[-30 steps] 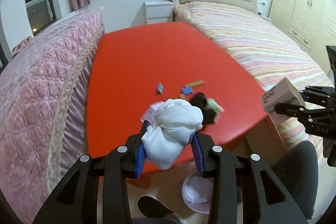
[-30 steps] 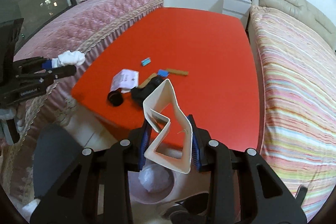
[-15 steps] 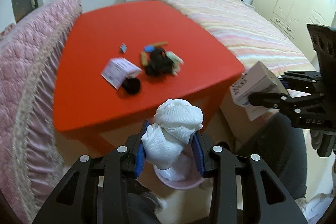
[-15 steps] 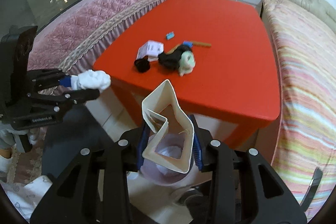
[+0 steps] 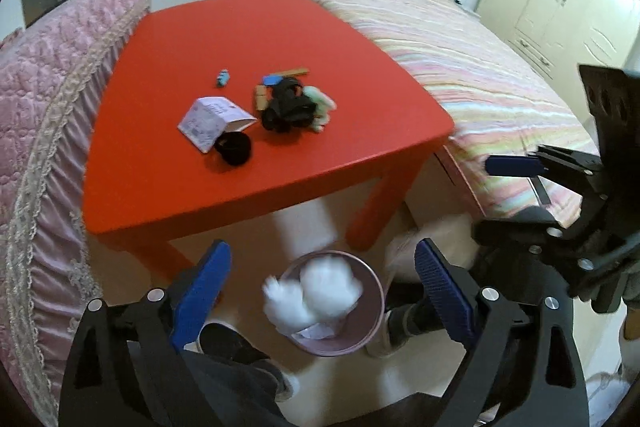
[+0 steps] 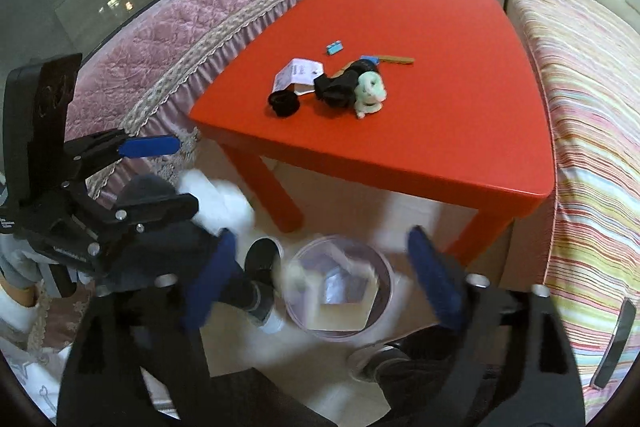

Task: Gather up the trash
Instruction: 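Lift both tools back up toward the table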

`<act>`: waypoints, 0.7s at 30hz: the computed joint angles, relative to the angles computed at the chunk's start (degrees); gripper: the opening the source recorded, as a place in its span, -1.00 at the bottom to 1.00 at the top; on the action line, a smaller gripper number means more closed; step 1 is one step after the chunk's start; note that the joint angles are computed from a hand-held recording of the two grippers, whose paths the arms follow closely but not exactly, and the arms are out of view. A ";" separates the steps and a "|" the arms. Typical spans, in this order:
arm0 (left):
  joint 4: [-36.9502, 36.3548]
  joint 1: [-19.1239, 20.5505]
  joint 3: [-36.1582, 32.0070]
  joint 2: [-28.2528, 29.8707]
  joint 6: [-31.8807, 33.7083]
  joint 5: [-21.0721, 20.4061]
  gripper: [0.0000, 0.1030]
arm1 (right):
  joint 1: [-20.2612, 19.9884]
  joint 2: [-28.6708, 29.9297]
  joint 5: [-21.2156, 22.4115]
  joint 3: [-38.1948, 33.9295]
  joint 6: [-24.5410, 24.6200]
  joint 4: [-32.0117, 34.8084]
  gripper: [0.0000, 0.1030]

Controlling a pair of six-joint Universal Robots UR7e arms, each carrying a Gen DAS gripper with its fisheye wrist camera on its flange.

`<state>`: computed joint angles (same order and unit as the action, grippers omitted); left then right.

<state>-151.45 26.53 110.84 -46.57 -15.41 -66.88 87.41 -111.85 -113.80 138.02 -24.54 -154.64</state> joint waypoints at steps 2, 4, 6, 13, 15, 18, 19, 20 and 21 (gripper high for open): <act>-0.41 0.04 0.21 -0.20 -0.50 0.55 0.84 | -0.06 0.02 -0.22 -0.12 0.40 -0.30 0.90; -0.37 0.10 0.24 -0.41 -0.96 0.97 0.85 | -0.19 0.15 -0.35 -0.18 0.57 -0.44 0.92; -0.11 0.16 0.24 -0.52 -1.24 1.42 0.85 | -0.05 0.48 -0.83 -0.16 0.75 -0.77 0.92; 0.16 0.47 0.21 -0.80 -1.61 2.21 0.85 | -0.25 0.50 -0.96 -0.02 0.91 -1.30 0.93; 0.15 0.58 0.19 -0.89 -1.69 2.30 0.85 | -0.21 0.50 -1.05 -0.08 0.98 -1.10 0.93; -0.01 0.64 0.20 -1.01 -1.74 2.47 0.85 | -0.22 0.49 -0.94 -0.20 1.06 -0.84 0.93; 0.00 0.72 0.16 -1.07 -1.76 2.43 0.85 | -0.25 0.47 -0.85 -0.25 1.11 -0.75 0.93; 0.02 0.78 0.17 -1.11 -1.82 2.47 0.85 | -0.36 0.53 -0.75 -0.26 1.10 -0.83 0.93; 0.09 0.91 0.10 -1.15 -1.84 2.60 0.85 | -0.41 0.64 -0.74 -0.31 1.06 -0.98 0.93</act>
